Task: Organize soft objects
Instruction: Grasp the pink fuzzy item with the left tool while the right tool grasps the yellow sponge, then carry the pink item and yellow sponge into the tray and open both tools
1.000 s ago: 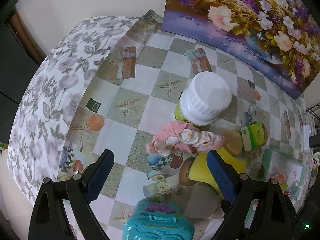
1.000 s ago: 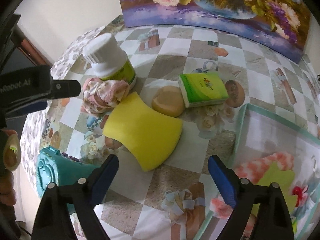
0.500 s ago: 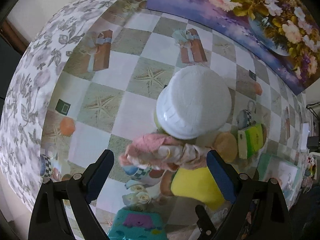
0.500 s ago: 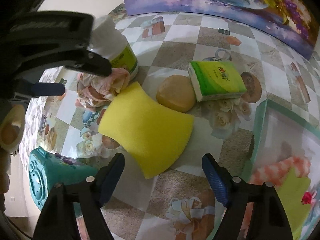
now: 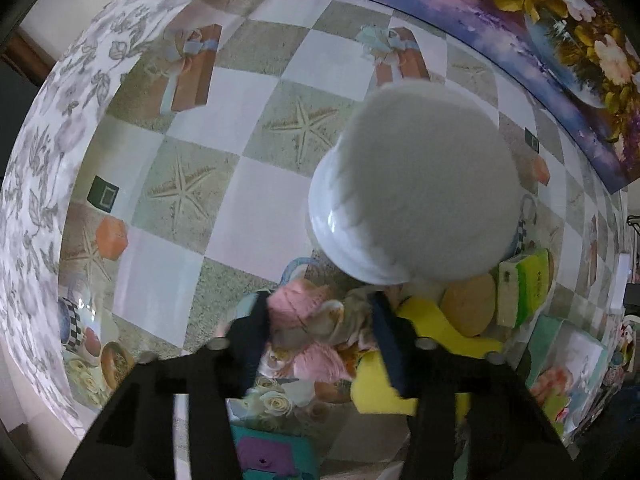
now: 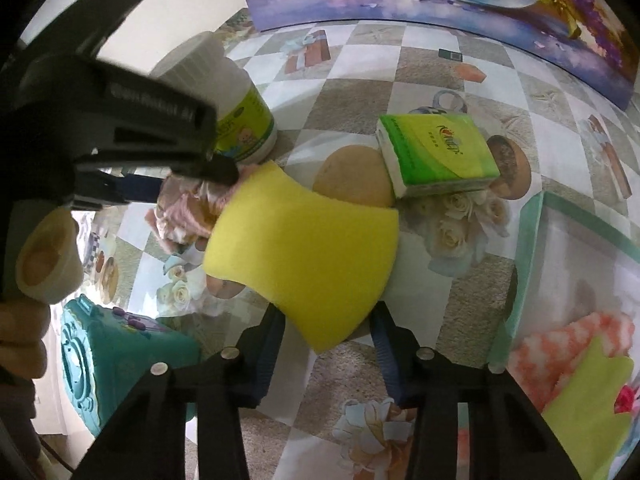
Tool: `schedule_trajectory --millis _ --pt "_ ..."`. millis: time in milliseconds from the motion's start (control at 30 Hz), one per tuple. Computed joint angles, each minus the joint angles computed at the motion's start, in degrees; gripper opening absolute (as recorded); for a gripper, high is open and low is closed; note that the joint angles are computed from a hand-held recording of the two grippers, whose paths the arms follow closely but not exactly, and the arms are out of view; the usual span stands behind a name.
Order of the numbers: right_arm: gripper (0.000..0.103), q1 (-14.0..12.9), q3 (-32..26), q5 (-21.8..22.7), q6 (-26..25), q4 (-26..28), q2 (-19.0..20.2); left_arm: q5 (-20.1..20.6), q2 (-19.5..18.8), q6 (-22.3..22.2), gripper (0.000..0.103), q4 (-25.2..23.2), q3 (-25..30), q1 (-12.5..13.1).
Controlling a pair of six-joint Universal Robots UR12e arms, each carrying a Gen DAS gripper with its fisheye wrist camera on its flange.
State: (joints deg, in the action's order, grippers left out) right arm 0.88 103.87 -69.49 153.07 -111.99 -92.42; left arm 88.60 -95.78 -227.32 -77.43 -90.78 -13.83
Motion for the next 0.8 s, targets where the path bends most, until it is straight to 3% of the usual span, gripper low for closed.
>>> schedule_trajectory --millis 167,233,567,800 --pt "0.045 -0.5 0.4 0.0 -0.4 0.2 -0.7 0.1 0.2 -0.6 0.020 0.7 -0.8 -0.8" --pt "0.044 -0.8 0.3 0.1 -0.1 0.6 -1.0 0.1 0.4 -0.6 0.017 1.1 -1.0 -1.1" --pt "0.042 -3.6 0.1 1.5 -0.9 3.2 -3.2 1.7 3.8 -4.8 0.012 6.2 -3.9 -3.9" --pt "0.042 -6.5 1.0 3.1 -1.7 4.1 -6.4 6.0 6.4 -8.9 0.012 11.3 -4.9 -7.1"
